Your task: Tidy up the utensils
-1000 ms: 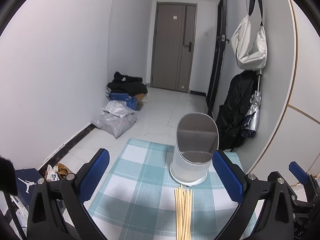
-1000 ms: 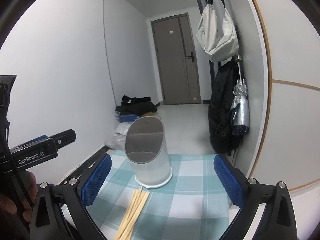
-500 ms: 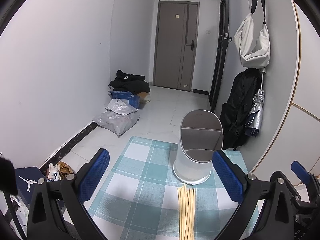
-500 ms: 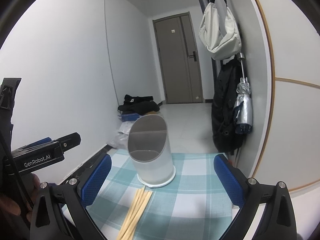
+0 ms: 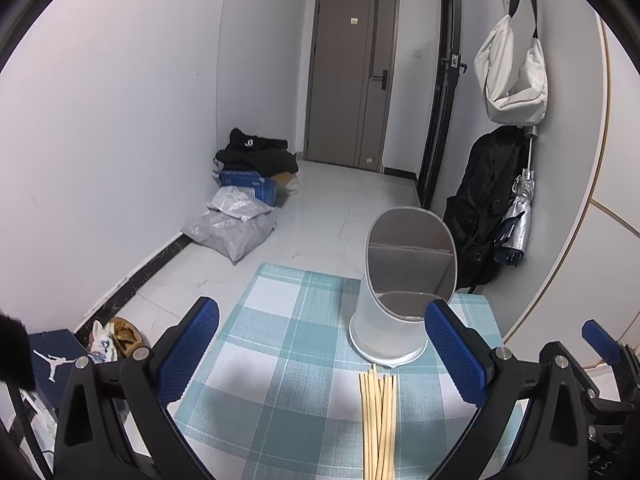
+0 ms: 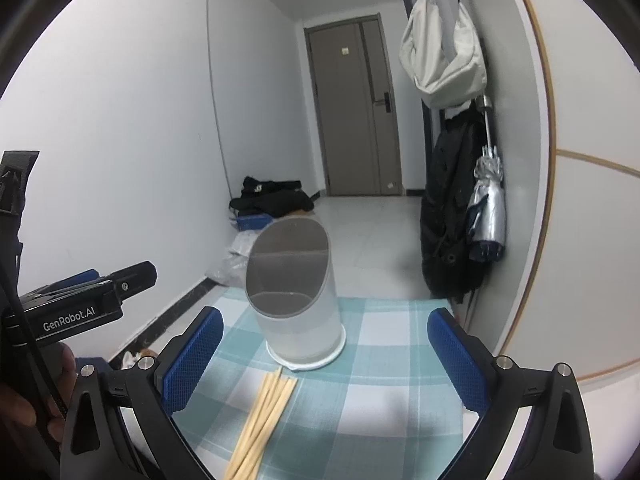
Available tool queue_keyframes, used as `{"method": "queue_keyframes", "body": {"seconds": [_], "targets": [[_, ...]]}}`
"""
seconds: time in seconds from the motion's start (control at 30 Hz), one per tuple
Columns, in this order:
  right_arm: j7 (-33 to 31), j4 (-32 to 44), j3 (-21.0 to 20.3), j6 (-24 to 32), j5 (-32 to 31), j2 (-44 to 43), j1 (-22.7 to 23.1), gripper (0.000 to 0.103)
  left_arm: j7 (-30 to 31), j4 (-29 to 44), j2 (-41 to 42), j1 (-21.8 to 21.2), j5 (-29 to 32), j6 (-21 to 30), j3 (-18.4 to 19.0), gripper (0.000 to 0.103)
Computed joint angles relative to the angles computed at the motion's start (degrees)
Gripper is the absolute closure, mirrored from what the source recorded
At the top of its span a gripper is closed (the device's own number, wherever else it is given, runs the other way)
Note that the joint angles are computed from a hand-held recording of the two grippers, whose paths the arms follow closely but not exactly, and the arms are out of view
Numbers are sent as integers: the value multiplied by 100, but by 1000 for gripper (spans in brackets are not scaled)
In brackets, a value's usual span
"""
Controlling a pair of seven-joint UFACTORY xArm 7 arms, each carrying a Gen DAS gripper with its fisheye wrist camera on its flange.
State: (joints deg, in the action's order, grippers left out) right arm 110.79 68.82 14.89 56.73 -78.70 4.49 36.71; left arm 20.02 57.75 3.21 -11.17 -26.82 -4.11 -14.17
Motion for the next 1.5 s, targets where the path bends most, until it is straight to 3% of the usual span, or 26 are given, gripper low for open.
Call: {"method": "queue_keyframes", "body": {"seconds": [0.07,0.1,0.23,0.4,0.47,0.53,0.73,0.93,1.13,1.5], "targets": [[-160,79,-44,-129,197,105,-58,0,-666,1,109,-370,724,31,499,2],[-245,113,-69,-177,293,155,-76,0,-860,39,180,-326,937,97,500,2],[-603,231,-235,-601,793,414,-191,0,-784,233,487,77,873,349,178,2],[-1180,434,-455,-1210,1562,847,-324,2,-1028,541,853,168,1154,738,306,2],[-1515,567,-548,-1382,1976,1065,-358,7,-1293,697,951,62,1416,944,507,2],[-1792,659,-658,-1621,2344,1255,-386,20,-1272,821,1023,224,1294,1062,385,2],[-2779,1080,-807,-2000,3620,1868,-469,40,-1606,1163,1230,224,1347,1415,454,2],[-3726,1718,-919,-1566,4436,2381,-267,60,-1705,1210,1272,198,1478,1347,485,2],[-4174,1937,-1129,-1301,4697,2473,19,81,-1679,1350,1363,324,1350,1475,404,2],[-4994,2559,-1133,-1028,5246,2835,12,84,-1749,1437,1421,369,1269,1503,436,2]]}}
